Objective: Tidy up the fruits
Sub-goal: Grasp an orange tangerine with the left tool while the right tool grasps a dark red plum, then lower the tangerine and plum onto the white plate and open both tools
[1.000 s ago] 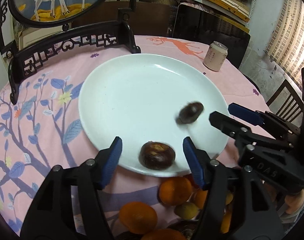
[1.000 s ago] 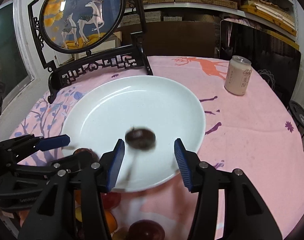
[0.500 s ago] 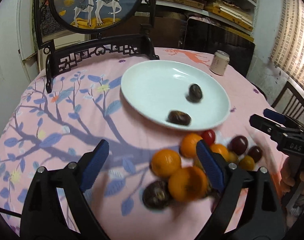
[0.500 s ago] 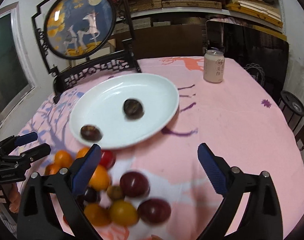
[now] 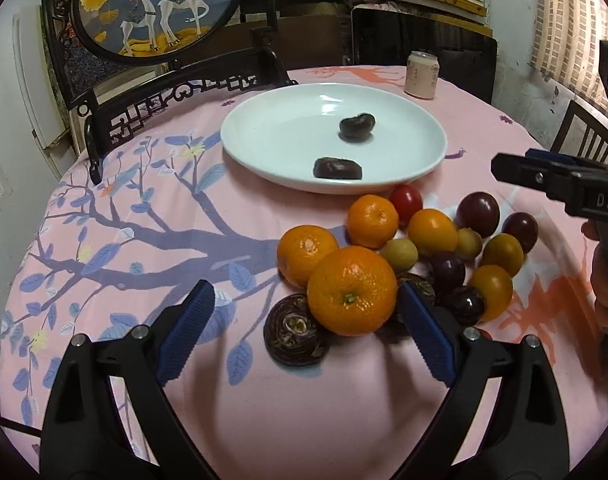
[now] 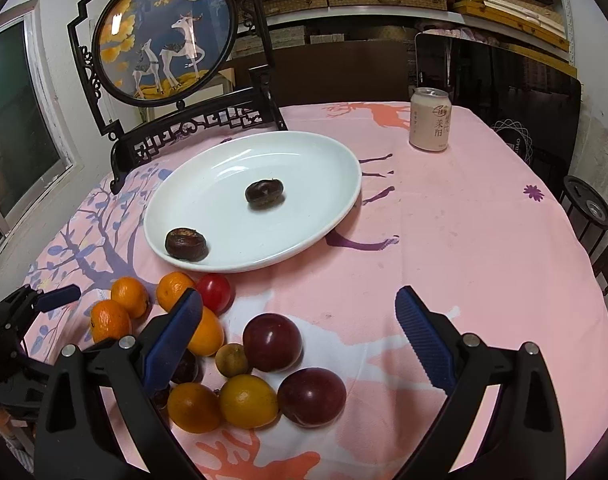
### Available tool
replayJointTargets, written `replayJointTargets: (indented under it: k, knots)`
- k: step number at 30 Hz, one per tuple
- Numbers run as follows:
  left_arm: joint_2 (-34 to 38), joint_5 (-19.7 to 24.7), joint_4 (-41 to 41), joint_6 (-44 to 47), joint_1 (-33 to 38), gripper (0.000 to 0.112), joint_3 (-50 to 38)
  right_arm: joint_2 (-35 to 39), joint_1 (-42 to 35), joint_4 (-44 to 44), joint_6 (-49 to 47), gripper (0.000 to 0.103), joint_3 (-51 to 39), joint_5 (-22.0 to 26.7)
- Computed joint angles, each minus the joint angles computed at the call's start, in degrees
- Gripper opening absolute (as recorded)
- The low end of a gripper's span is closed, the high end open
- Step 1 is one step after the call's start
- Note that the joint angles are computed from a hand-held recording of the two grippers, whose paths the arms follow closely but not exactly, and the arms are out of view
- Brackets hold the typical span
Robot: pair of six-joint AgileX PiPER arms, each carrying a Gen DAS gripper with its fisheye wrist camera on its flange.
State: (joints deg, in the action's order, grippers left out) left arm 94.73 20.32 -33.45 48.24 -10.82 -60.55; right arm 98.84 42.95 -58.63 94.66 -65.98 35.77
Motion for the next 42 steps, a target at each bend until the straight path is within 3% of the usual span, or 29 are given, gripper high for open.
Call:
replayJointTargets:
  k: [3,7,14,16,18,21,24,29,32,35,42]
  knots:
    - [-0.1,2.4,-7.1,7.6,1.0,0.079,-0.1,0.2,-0.5,1.2,-0.9,0.097,0.1,-1.5]
    - [-0.4,5.4,-11.0,13.0,1.1,0.047,0.0,0.2,-1.4,2.5,-1.8,0.095,0.4,-3.7]
    - [0.0,5.5,-10.9,12.8,0.9,0.046,-0.4,1.7,-3.2,8.6,-7.1,0.077,-0.3,-6.5]
    - [0.2,6.1,-10.9,12.5,1.1,0.046,-0.7,2.3,-3.7,10.8,-9.1,0.076,-0.7,-6.6]
    - [0.1,6.5,-11.2,12.5,1.3,0.046,-0.8,3.3,-4.3,14.0,-12.5,0.062,-1.3,-7.0]
    - [0.3,7.0,-11.7,12.5,1.8,0.046,-1.1,3.9,-6.1,21.5,-19.8,0.052,-0.8,-11.6]
    - [0.2,6.9,-11.8,12.2,1.9,0.046,-1.0,3.2,-6.0,21.8,-19.9,0.038,-0.1,-12.7]
    - [0.9,8.3,-11.4,10.4,2.3,0.046,-2.8,2.5,-6.0,21.7,-18.9,0.038,0.6,-13.4]
    - [1.7,10.3,-11.2,8.1,2.8,0.046,-5.9,0.2,-5.7,15.6,-12.1,0.038,2.5,-14.4]
    - [4.3,10.6,-5.7,0.9,1.4,0.046,-11.6,-1.3,-6.0,8.7,-4.8,0.038,2.6,-15.1]
    - [16.9,15.0,9.4,-19.1,-2.5,0.046,-32.6,6.2,-10.0,16.6,-16.5,0.038,-10.9,-12.4]
